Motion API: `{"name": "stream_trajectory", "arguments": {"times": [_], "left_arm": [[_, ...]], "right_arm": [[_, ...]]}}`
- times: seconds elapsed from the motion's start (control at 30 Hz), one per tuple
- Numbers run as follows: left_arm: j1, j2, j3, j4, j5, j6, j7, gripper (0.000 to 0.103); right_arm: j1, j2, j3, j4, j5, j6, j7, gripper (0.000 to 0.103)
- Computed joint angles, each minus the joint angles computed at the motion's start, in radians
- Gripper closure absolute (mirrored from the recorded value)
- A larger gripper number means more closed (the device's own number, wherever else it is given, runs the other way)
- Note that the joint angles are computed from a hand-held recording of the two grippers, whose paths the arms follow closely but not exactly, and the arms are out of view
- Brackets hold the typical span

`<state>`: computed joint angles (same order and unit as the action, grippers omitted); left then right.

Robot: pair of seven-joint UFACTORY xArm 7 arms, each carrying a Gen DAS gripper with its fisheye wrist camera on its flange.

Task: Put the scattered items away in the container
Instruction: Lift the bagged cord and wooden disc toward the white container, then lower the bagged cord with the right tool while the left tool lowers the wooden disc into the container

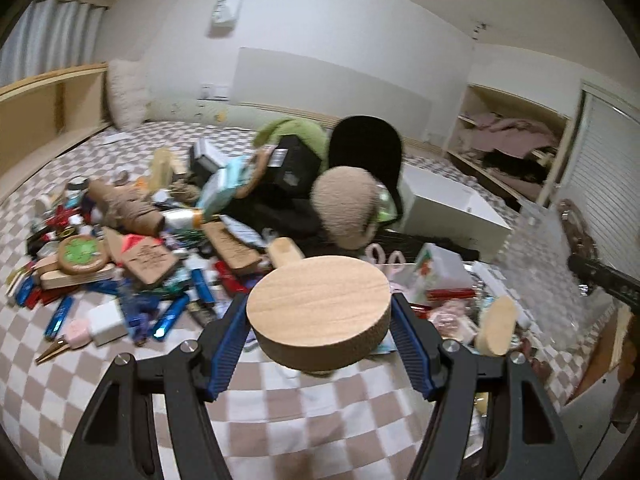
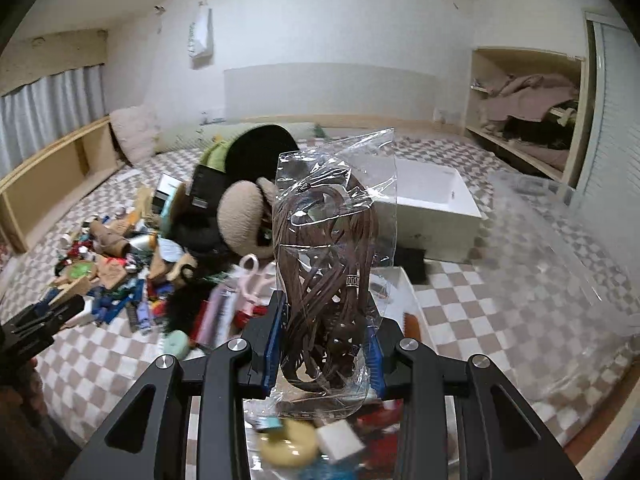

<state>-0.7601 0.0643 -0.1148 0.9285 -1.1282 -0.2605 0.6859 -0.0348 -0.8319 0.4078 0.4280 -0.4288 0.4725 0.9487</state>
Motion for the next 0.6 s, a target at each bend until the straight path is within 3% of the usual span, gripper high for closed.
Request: {"name": "stream_trajectory", "arguments": {"times": [0.13,0.23,0.33,0.37,0.6], "left_arm": [[-0.081,0.037,0.045,0.052,-0.012,0.021,0.024,0.034],[-0.234,0.065,0.179,0.09,-0.042,0.047,0.057,0.034],[-0.395,0.092,0.332,0.11,-0.015,0.073,0.029,0.034],[-0.421,0.101,0.356,0.115,0.003,0.08,0.013,0.034],[-0.425,0.15,0.354,0.149,0.102,0.112,-0.084,0.034]], "right_arm": [[0.032,0.042,-0.084,-0.019,0.04,-0.027,-0.058,0.067],[0.051,0.119,-0.138,-0.007,0.078,-0.06,-0.12,0.067],[0.065,0.2,-0.178,0.018,0.115,-0.077,-0.186,0.067],[0.062,0.228,-0.181,0.031,0.122,-0.078,-0.199,0.067],[0.043,0.371,-0.191,0.104,0.137,-0.095,-0.228,0.067]]}}
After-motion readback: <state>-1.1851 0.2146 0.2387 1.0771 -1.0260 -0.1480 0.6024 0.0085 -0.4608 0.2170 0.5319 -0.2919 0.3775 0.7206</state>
